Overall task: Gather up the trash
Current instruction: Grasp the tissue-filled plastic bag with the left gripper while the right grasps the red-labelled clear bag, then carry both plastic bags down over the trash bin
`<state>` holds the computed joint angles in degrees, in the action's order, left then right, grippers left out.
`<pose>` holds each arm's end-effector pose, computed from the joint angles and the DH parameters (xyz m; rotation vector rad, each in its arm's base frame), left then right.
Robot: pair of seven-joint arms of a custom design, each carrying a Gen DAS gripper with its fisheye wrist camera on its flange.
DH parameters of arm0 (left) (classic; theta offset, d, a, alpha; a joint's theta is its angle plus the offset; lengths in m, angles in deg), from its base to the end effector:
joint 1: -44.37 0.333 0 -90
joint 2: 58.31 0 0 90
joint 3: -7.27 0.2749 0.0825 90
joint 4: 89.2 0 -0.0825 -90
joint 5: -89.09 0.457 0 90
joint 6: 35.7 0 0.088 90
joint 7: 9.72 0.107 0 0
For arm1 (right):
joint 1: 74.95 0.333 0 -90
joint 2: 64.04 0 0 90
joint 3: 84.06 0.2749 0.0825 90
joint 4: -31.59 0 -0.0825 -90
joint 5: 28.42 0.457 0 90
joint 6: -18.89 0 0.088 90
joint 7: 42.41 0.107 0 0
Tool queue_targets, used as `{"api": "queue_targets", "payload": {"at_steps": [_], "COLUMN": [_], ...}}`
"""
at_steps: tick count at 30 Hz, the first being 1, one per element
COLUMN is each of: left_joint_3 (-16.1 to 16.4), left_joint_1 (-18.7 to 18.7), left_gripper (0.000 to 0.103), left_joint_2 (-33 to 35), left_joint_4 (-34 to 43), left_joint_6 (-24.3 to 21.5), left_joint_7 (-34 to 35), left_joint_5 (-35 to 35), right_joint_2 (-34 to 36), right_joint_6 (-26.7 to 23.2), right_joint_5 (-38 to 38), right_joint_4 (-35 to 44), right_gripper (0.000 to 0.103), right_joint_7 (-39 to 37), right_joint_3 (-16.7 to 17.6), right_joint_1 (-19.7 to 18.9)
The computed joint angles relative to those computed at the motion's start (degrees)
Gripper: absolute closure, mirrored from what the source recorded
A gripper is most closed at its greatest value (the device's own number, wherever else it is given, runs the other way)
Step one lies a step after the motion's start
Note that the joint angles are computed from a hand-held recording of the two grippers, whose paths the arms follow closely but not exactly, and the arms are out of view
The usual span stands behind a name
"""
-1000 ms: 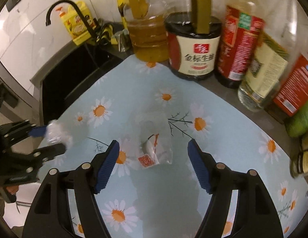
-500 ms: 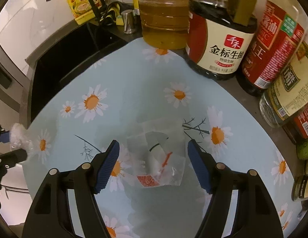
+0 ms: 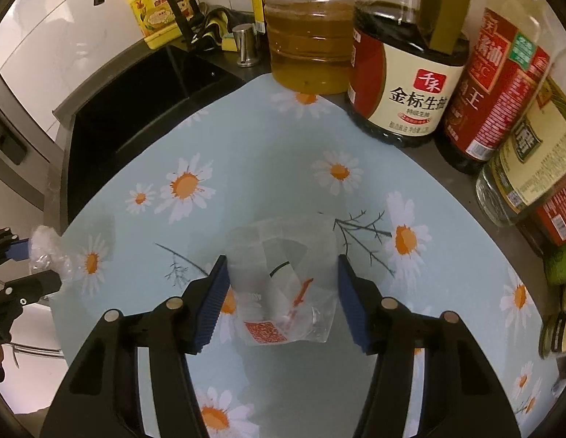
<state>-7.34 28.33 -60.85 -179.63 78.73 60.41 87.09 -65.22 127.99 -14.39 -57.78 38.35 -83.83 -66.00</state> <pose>0.5571 -0.3366 0.6532 -1.8766 2.2571 -0.6613 0.6402 0.1212 0.6400 -2.1684 1.6262 -0.1169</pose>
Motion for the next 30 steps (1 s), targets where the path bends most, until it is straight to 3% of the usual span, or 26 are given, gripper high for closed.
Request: {"api": "queue_targets", "payload": {"at_steps": [17, 30], "left_joint_3": [1.13, 2.69], "left_joint_1": [0.75, 1.68], "left_gripper": [0.054, 0.054], "left_joint_2": [-2.51, -8.46], "left_joint_4": [-2.84, -8.46], "left_joint_6": [0.53, -3.38], "left_joint_7": [16.07, 27.82], "left_joint_5": [-10.40, -18.04], "right_joint_2": [-17.11, -26.13], "right_joint_6": [2.16, 2.74], "right_joint_5": [-5.15, -8.49], "right_joint_4": [-15.44, -22.64], "right_gripper": [0.045, 0.045], "right_joint_7": [16.89, 31.85], "right_joint_3": [0.72, 3.15], "right_joint_1": [2.93, 7.16]}}
